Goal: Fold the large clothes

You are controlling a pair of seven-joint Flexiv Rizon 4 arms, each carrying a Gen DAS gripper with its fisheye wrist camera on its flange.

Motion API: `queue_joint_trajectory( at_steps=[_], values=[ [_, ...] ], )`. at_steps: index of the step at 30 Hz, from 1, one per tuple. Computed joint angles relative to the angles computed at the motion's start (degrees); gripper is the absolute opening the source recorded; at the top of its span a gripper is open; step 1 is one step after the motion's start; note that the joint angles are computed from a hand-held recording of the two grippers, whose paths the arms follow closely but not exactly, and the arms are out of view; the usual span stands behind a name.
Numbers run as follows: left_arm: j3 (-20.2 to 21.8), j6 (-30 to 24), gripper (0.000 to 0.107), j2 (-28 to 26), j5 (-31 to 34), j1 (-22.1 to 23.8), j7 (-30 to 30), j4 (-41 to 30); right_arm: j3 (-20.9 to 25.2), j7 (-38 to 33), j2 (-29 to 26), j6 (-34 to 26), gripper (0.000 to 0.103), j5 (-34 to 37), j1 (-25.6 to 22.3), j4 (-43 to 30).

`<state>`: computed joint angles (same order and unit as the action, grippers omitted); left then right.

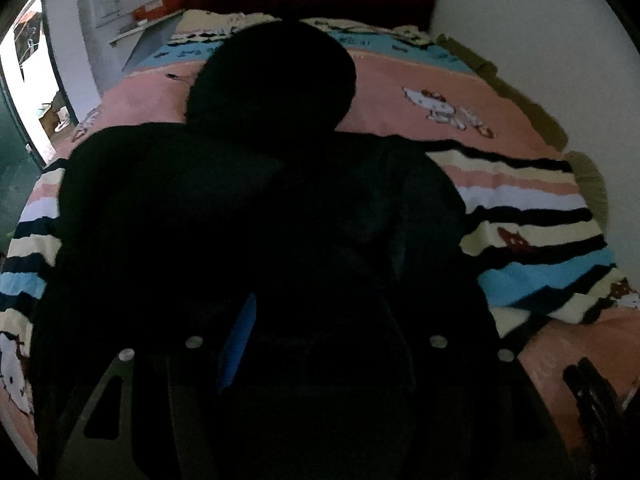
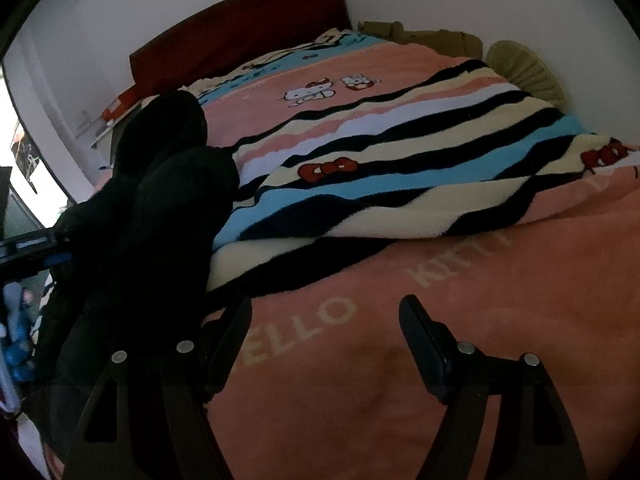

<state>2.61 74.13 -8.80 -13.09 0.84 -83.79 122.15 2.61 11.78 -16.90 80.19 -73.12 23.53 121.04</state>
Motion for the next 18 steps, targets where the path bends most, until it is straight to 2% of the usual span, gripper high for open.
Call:
queue_joint_trajectory(
  at_steps=[4,10,15,18],
  values=[
    [0.0,2.0,0.061,4.9,-7.6,2.1,6.8,4.3,0.2,0.1,0.4,0.5,0.075,-1.3,0.6,-0.9],
    [4.8,1.0,0.061,7.8,-9.8,6.6,10.4,4.4,2.1,-5.7,-0.8,-0.6,0.075,1.8,2.9,-5.1],
    [6.1,-0.1,0.061,5.4,-13.5,11.0,15.2,1.6,3.5,-17.2,-6.0,-3.4,0.075,11.6,7.2,-13.4],
    [5.4,0.3,0.061,2.1,-15.7,13.1,18.3,-1.1,5.3,-27.4,-11.4,-7.7,0.075,18.5,10.0,-22.7]
  ],
)
